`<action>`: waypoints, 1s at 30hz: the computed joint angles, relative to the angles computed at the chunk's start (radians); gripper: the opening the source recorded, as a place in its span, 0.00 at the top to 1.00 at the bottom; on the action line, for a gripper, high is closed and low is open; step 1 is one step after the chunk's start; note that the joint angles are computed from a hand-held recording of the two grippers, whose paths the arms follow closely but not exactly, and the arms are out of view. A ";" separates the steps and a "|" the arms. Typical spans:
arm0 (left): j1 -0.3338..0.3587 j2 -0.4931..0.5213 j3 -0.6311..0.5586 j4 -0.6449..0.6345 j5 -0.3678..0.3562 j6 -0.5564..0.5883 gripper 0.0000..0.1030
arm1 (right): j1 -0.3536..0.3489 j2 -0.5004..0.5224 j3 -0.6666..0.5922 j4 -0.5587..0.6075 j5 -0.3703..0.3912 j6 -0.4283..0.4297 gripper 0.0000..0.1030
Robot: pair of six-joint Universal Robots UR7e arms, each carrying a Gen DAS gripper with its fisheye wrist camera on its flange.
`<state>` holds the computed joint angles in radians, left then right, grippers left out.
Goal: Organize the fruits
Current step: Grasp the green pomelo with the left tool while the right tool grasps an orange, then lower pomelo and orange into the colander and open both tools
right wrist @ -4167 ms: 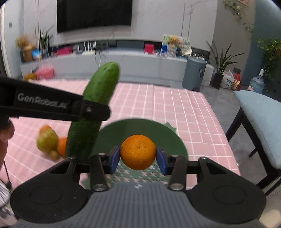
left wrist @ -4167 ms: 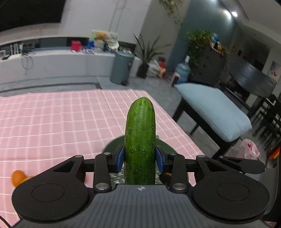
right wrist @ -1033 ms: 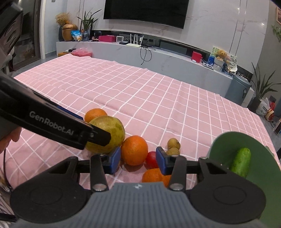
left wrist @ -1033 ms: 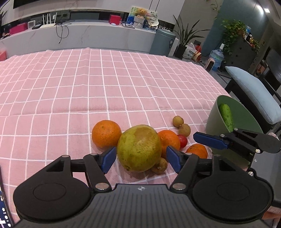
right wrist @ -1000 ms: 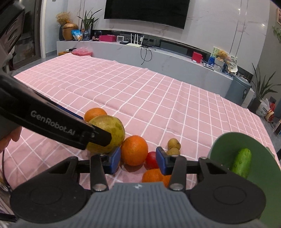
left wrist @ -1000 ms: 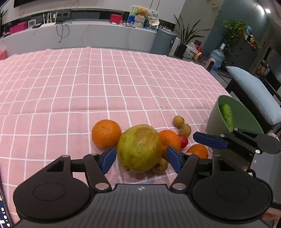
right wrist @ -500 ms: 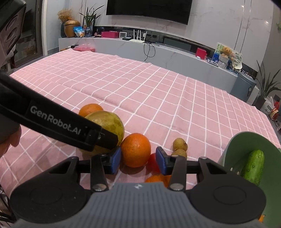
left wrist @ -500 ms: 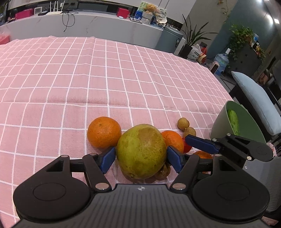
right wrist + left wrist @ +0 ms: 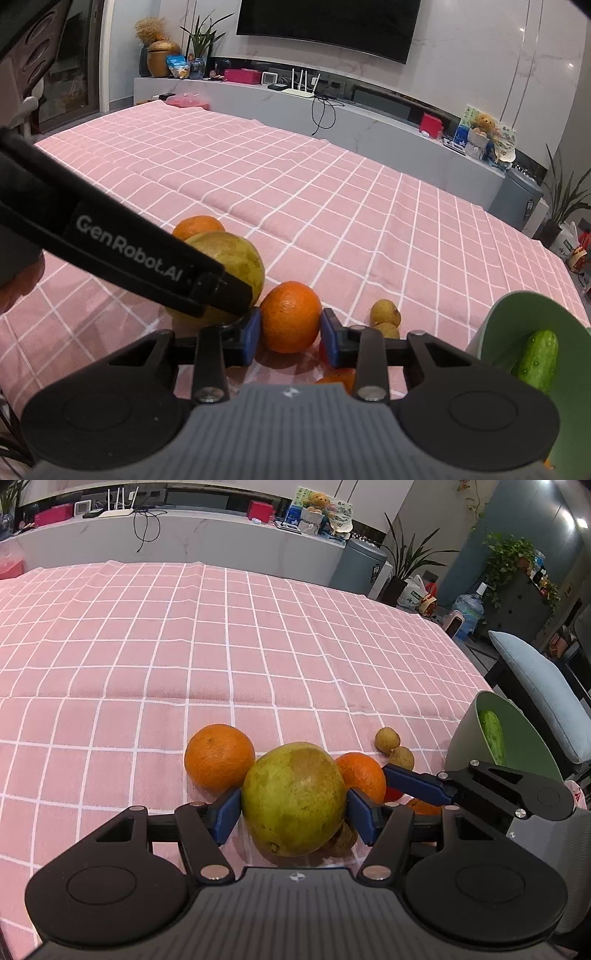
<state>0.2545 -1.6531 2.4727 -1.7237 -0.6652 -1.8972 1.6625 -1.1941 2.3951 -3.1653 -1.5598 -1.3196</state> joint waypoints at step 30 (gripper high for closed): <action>-0.099 0.160 -0.213 0.190 0.159 -0.110 0.31 | -0.009 -0.256 -0.055 -0.002 0.178 0.075 0.71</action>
